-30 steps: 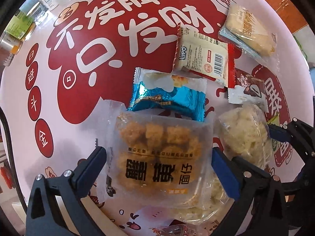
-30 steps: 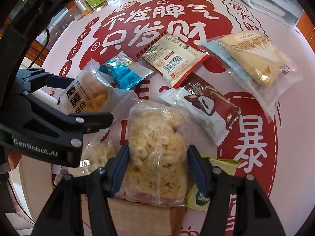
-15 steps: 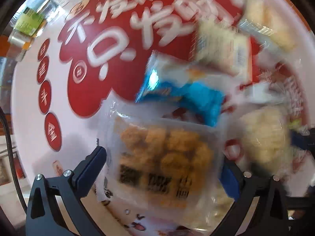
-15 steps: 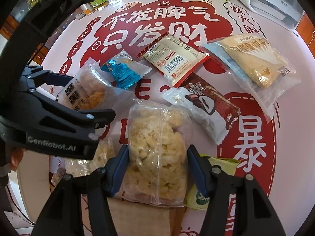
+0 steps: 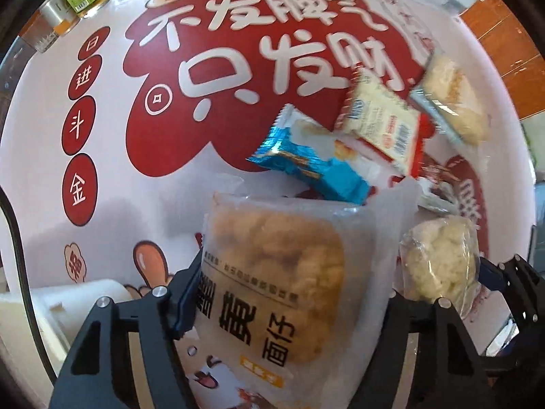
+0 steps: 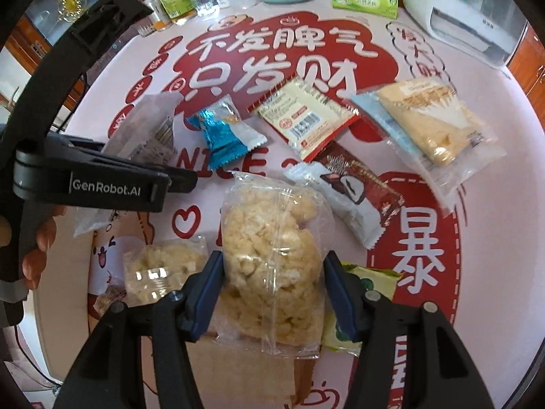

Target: Organize snacks

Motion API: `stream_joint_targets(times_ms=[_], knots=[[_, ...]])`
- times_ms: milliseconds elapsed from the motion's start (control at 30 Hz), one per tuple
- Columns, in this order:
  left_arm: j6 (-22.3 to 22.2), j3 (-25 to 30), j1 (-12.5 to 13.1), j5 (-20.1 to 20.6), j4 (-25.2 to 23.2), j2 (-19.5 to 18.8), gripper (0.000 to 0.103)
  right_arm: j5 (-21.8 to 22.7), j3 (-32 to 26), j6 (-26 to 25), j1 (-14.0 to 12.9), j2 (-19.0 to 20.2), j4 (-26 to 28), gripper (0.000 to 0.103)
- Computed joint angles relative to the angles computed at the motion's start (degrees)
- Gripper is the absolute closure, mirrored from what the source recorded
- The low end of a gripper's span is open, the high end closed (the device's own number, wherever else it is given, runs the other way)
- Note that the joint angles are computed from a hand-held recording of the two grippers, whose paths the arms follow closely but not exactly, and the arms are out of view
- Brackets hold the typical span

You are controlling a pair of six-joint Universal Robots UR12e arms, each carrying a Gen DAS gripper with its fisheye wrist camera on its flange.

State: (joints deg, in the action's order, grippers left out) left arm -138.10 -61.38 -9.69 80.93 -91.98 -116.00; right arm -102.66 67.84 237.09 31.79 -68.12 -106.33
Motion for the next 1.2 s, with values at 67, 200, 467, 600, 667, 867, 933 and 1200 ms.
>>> stream_joint_targets(times_ms=[67, 200, 467, 600, 667, 867, 933, 1200], knots=[[0.87, -0.70, 0.53, -1.59, 0.32, 1.04, 0.034, -0.96, -0.32, -0.04, 0.29, -0.27, 0.06, 0.045], [1.98, -1.99, 1.95, -6.01, -0.28, 3.86, 0.034, -2.79, -0.92, 0.33, 1.12, -0.89, 0.13, 0.045], [2.53, -2.90, 5.76, -14.21, -0.84, 9.24, 0.034, -5.62, -2.45, -1.13, 3.44, -1.85, -0.78, 0.045], [2.34, -5.17, 8.61, -16.72, 1.27, 12.87, 0.033, -6.09, -3.93, -3.29, 4.70, -1.68, -1.33, 0.045], [1.84, -7.04, 10.09, -17.35, 3.80, 14.78, 0.033, -5.72, -4.88, -4.61, 5.33, -1.43, -1.98, 0.045], [-1.44, -12.30, 14.30, -16.82, 11.13, 19.36, 0.033, -5.38, -9.57, -10.53, 6.89, 0.80, -2.78, 0.045], [-2.86, -13.68, 15.90, -16.50, 13.08, 20.44, 0.033, -5.05, -11.55, -12.76, 7.30, 1.88, -3.00, 0.045], [-9.18, -16.47, 21.58, -15.18, 18.55, 21.96, 0.032, -2.80, -22.06, -20.57, 8.18, 8.05, -2.54, 0.045]])
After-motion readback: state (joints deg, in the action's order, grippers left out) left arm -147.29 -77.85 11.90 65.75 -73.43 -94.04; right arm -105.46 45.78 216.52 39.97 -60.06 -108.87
